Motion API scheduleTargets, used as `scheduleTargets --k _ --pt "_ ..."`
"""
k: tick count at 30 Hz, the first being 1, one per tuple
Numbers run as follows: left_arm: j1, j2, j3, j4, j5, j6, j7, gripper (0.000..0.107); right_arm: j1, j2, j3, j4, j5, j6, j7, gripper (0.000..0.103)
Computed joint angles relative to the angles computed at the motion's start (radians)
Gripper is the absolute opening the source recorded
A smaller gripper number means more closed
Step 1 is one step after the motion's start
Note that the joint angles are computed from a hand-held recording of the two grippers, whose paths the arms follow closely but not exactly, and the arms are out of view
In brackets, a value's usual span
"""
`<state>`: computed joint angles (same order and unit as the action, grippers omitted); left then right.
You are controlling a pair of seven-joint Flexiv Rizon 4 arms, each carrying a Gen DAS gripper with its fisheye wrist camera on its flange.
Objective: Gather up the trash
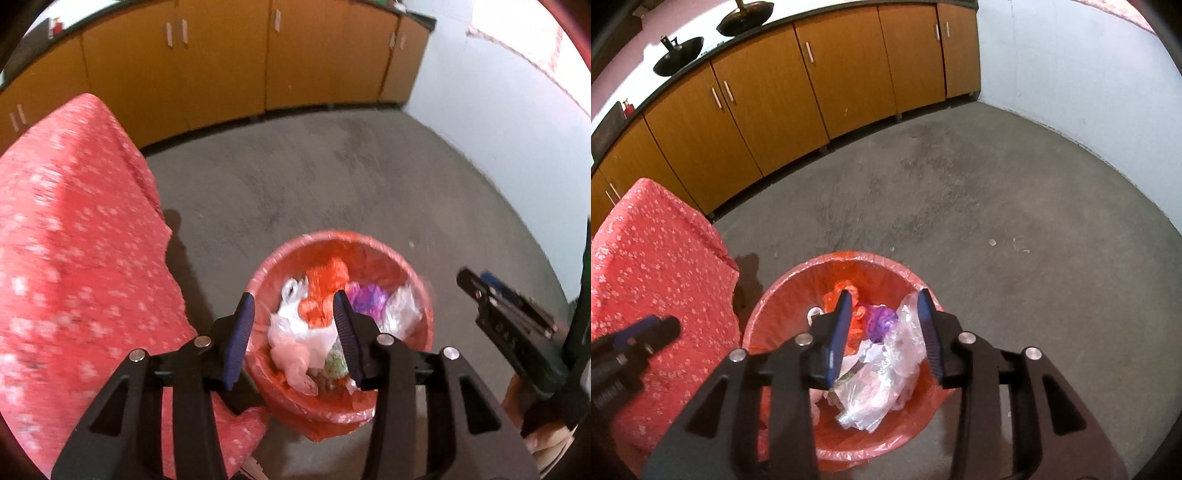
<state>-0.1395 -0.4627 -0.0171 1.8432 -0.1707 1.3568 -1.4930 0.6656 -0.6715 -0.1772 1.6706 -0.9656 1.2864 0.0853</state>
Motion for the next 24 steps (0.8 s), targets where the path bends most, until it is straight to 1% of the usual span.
scheduleTargets --k 3,5,6,9,10,11,12,13,14,16,17,19,21,23,24 --pt "-0.001 0.052 0.018 0.037 0.006 0.051 -0.021 0.051 0.028 0.063 -0.035 0.049 -0.072 0.002 0.063 0.044" --pt "-0.009 0.095 0.040 0.066 0.023 0.081 -0.041 0.054 0.034 0.114 -0.048 0.082 -0.152 0.002 0.126 0.051" --pt "-0.011 0.124 0.051 0.087 0.033 0.097 -0.049 0.055 0.046 0.153 -0.060 0.106 -0.213 -0.003 0.178 0.053" --pt "0.009 0.218 0.056 0.176 0.049 0.167 -0.043 0.064 0.059 0.247 -0.060 0.155 -0.358 -0.035 0.290 0.064" --pt "0.000 0.253 0.082 0.206 0.073 0.189 -0.057 0.068 0.062 0.282 -0.056 0.172 -0.413 -0.047 0.335 0.071" --pt "0.010 0.288 0.082 0.241 0.077 0.211 -0.052 0.072 0.063 0.312 -0.046 0.186 -0.454 -0.063 0.371 0.080" --pt "0.027 0.315 0.069 0.271 0.065 0.228 -0.038 0.074 0.065 0.349 -0.034 0.202 -0.504 -0.080 0.419 0.083" --pt "0.036 0.359 0.074 0.314 0.063 0.247 -0.034 0.079 0.064 0.374 -0.018 0.212 -0.535 -0.094 0.447 0.090" --pt "0.036 0.384 0.089 0.334 0.082 0.254 -0.051 0.085 0.063 0.392 -0.001 0.218 -0.546 -0.114 0.453 0.095" --pt "0.052 0.461 0.113 0.395 0.119 0.266 -0.084 0.091 0.071 0.431 0.040 0.228 -0.563 -0.176 0.451 0.099" --pt "0.069 0.486 0.111 0.413 0.135 0.268 -0.098 0.095 0.076 0.444 0.061 0.229 -0.566 -0.208 0.439 0.099" --pt "0.142 0.560 0.091 0.444 0.233 0.252 -0.183 0.097 0.089 0.460 0.106 0.222 -0.552 -0.275 0.389 0.099" --pt "0.205 0.619 0.067 0.476 0.283 0.242 -0.231 0.100 0.108 0.467 0.154 0.213 -0.532 -0.355 0.340 0.099" --pt "0.230 0.674 0.070 0.518 0.280 0.249 -0.224 0.101 0.113 0.469 0.195 0.204 -0.527 -0.402 0.303 0.099" --pt "0.226 0.696 0.083 0.540 0.265 0.258 -0.205 0.101 0.118 0.471 0.216 0.202 -0.531 -0.424 0.290 0.099"
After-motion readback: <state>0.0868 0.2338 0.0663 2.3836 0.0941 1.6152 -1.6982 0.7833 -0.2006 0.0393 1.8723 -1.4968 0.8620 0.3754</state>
